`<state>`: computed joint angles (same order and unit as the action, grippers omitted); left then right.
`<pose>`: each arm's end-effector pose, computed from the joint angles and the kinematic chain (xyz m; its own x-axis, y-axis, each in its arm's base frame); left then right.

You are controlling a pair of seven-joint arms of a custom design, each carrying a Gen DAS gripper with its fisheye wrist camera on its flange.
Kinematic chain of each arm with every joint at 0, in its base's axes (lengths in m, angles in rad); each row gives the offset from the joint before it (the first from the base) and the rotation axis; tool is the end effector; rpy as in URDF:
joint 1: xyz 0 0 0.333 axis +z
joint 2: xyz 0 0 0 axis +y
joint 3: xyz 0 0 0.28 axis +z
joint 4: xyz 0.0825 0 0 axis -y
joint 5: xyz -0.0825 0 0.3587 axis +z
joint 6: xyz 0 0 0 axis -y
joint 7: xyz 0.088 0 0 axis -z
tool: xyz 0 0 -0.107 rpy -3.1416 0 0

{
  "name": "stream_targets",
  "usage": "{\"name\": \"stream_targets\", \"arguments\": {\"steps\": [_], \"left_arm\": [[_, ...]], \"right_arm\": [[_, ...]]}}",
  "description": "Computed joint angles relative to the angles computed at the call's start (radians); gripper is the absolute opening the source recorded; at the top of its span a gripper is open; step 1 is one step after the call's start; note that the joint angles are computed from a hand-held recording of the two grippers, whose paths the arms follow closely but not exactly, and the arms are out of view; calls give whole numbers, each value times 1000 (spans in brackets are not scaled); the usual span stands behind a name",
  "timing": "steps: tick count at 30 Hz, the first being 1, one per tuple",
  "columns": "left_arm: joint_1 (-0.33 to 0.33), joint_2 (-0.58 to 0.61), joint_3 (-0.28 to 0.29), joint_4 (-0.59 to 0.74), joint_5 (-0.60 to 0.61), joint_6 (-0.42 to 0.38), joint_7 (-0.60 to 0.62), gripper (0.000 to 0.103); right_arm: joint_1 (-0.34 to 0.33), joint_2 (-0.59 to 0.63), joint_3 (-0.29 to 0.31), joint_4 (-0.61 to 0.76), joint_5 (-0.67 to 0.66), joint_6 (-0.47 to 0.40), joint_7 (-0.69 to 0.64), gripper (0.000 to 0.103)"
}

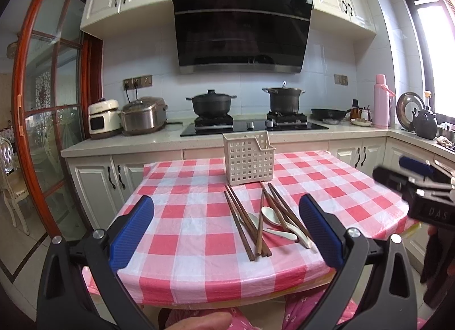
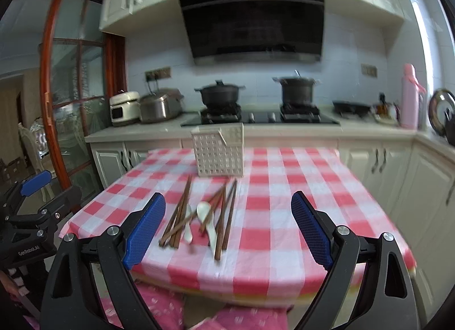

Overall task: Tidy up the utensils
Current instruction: 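Lower the right gripper onto a wooden chopstick and close on it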

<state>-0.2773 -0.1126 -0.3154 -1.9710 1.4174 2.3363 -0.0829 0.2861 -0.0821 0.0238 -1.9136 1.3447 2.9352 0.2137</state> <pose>0.4617 -0.2997 0.5539 0.2439 -0.9684 -0.0516 -0.2846 -0.0206 -0.9584 0.5422 0.1084 0.5884 0.4849 -0.8735 -0.0422 -0.2796 -0.1091 -0.9539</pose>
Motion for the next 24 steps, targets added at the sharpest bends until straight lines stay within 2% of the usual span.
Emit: {"name": "stream_targets", "arguments": {"steps": [1, 2, 5, 7, 11, 14, 17, 21, 24], "left_arm": [[7, 23, 8, 23, -6, 8, 13, 98], [11, 47, 14, 46, -3, 7, 19, 98], [16, 131, 44, 128, 31, 11, 22, 98], [16, 181, 71, 178, 28, 34, 30, 98], [25, 295, 129, 299, -91, 104, 141, 98], [37, 352, 170, 353, -209, 156, 200, 98], [33, 381, 208, 374, -250, 171, 197, 98], [37, 444, 229, 428, -347, 158, 308, 98], [44, 471, 246, 439, -403, 207, 342, 98]], "right_arm": [[3, 52, -3, 60, 20, 10, -27, 85], [-4, 112, 3, 123, -19, 16, 16, 85], [-37, 244, 10, 264, -204, -45, 269, 85], [-36, 324, 3, 347, -341, -63, 428, 85], [-29, 451, -22, 493, -543, -130, 669, 85], [-40, 509, -19, 561, -634, -188, 753, 85], [-41, 559, -23, 620, -738, -237, 828, 85], [-56, 638, -12, 723, -845, -310, 900, 85], [-67, 715, 3, 837, -917, -381, 957, 85]]}}
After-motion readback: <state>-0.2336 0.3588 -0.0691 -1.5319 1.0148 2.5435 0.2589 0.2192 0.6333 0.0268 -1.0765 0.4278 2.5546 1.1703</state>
